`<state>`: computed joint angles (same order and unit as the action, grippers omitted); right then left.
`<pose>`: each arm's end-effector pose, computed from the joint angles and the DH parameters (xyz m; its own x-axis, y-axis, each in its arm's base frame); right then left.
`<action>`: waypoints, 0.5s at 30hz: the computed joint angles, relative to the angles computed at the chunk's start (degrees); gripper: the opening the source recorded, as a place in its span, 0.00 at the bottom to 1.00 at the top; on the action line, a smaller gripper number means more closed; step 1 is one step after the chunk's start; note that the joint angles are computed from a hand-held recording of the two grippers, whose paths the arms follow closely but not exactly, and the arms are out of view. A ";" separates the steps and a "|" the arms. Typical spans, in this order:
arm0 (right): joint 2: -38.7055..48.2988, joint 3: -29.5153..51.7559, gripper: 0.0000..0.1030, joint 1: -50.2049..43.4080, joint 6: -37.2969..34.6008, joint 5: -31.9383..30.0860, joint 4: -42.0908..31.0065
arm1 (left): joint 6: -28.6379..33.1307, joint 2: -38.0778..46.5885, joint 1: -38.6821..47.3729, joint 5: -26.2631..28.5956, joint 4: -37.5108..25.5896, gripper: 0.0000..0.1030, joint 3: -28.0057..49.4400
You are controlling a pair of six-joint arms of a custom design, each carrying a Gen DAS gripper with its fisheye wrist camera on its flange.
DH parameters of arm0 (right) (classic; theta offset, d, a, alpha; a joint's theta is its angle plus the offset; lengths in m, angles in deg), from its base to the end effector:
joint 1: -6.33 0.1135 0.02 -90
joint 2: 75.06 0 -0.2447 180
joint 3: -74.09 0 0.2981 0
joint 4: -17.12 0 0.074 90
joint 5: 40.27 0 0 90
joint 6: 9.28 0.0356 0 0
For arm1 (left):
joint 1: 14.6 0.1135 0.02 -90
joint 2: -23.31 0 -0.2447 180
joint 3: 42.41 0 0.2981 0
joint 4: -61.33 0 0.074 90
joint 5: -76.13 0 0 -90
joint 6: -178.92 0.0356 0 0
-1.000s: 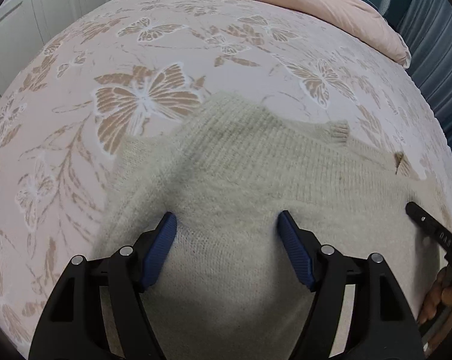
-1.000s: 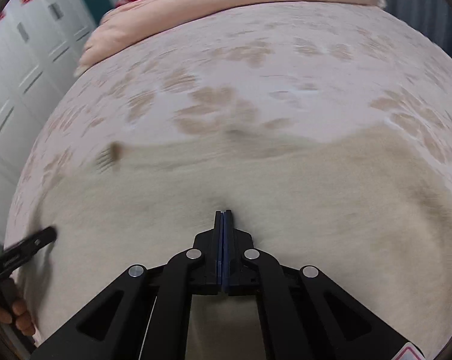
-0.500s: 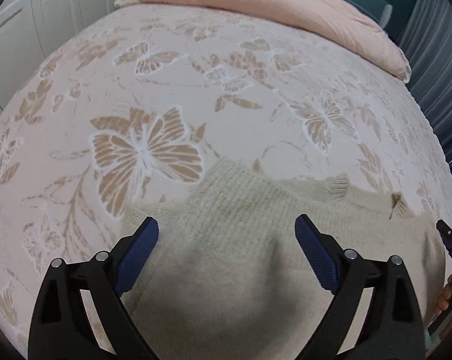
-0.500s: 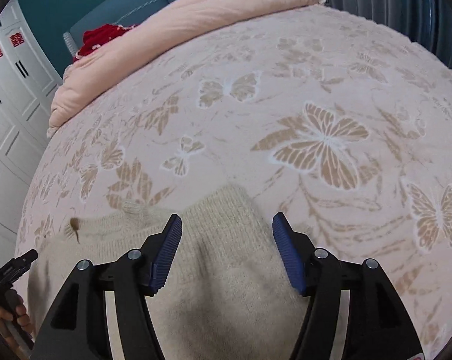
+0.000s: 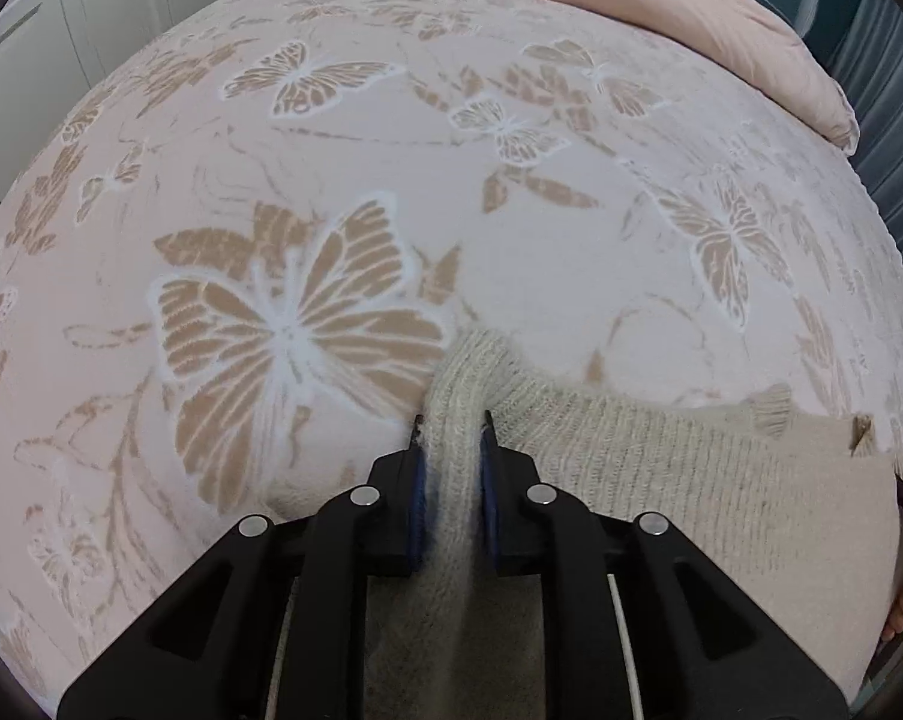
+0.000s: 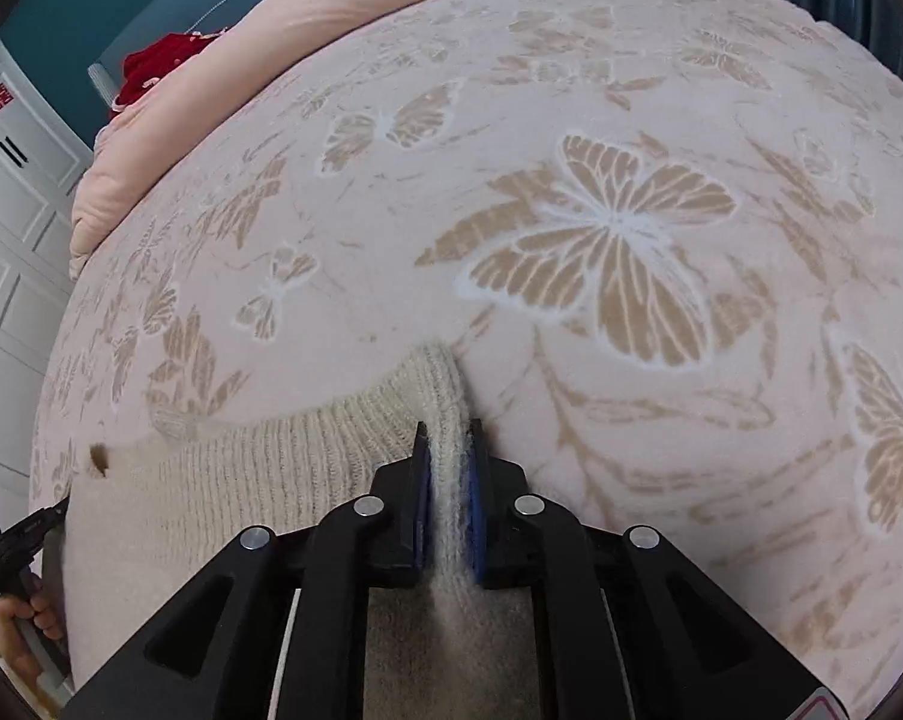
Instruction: Fold small clothes
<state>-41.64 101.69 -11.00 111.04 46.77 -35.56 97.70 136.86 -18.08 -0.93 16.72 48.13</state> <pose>0.1624 -0.0488 0.1246 -0.5654 0.7046 -0.4288 0.6455 0.7017 0.3018 0.4323 -0.0343 0.1208 -0.8901 0.2032 -0.4079 0.2835 0.9477 -0.1465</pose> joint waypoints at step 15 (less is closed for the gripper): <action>23.16 10.81 0.16 61.23 34.91 19.92 10.30 | 2.81 -37.00 -1.97 5.65 -2.86 0.57 -35.16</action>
